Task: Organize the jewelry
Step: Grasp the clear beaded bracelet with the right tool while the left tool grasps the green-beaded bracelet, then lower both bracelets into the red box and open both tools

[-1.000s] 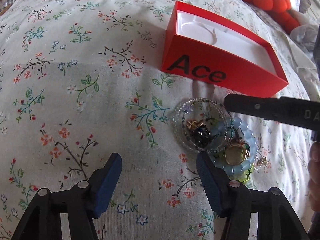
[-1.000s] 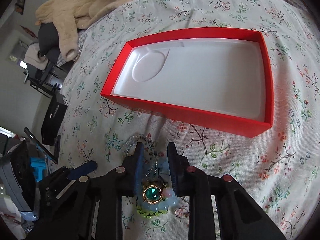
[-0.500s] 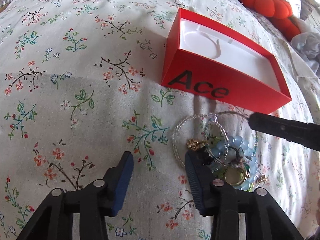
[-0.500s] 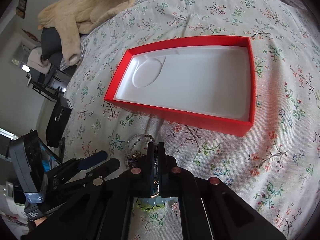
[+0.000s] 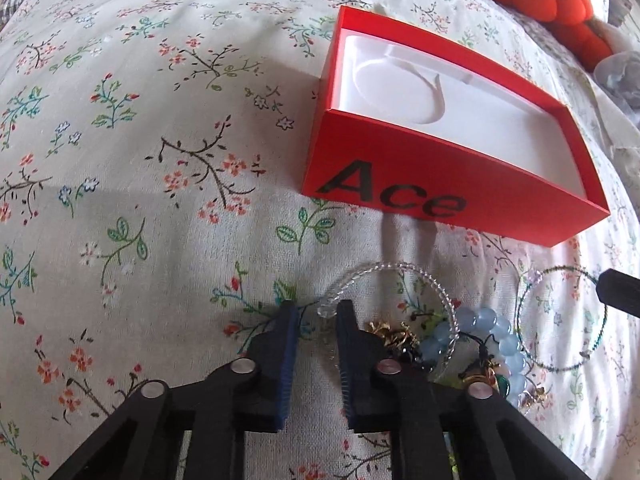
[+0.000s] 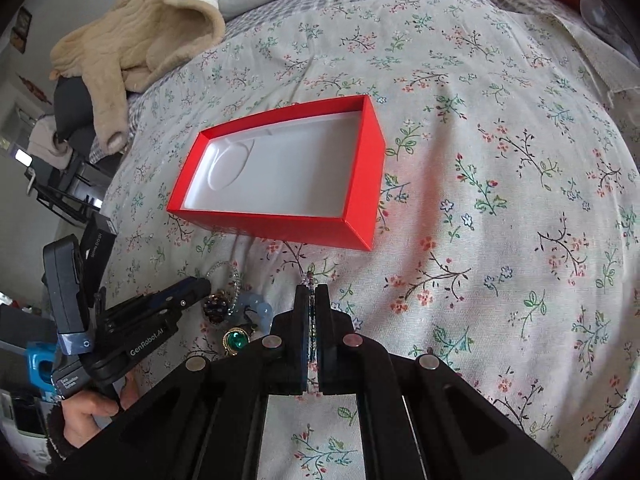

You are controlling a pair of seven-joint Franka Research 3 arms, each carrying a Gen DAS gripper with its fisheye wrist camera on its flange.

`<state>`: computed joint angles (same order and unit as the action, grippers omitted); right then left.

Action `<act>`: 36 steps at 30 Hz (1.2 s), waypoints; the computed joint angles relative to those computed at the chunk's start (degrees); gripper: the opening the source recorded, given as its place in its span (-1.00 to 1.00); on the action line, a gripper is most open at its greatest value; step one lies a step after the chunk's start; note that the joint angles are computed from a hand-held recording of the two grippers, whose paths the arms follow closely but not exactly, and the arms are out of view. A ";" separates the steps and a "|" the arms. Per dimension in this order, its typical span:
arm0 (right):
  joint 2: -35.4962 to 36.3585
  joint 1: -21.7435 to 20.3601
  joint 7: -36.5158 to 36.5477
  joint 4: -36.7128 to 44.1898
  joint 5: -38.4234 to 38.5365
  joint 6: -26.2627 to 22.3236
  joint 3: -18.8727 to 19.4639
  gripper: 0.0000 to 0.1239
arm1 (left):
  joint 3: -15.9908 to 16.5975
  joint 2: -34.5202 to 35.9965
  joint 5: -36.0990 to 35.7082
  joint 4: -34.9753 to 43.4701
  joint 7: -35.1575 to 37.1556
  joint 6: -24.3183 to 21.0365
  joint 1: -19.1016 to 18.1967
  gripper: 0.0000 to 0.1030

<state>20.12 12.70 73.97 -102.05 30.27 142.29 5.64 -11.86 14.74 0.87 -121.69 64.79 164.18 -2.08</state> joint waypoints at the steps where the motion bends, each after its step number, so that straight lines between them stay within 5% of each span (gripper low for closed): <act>1: -0.19 -0.08 -0.13 -0.23 0.06 0.06 -0.02 -0.97 | 0.25 0.30 0.69 0.54 -0.25 -0.51 -0.36 -0.97; 26: -6.97 -0.01 -5.06 -4.16 10.67 6.91 0.99 -0.97 | 0.81 -9.73 0.10 -2.26 1.03 3.87 -2.38 -0.98; 36: -3.60 0.48 -3.41 0.93 10.38 9.24 1.17 -0.97 | -3.14 -4.78 -11.32 4.87 11.68 5.59 0.45 -0.98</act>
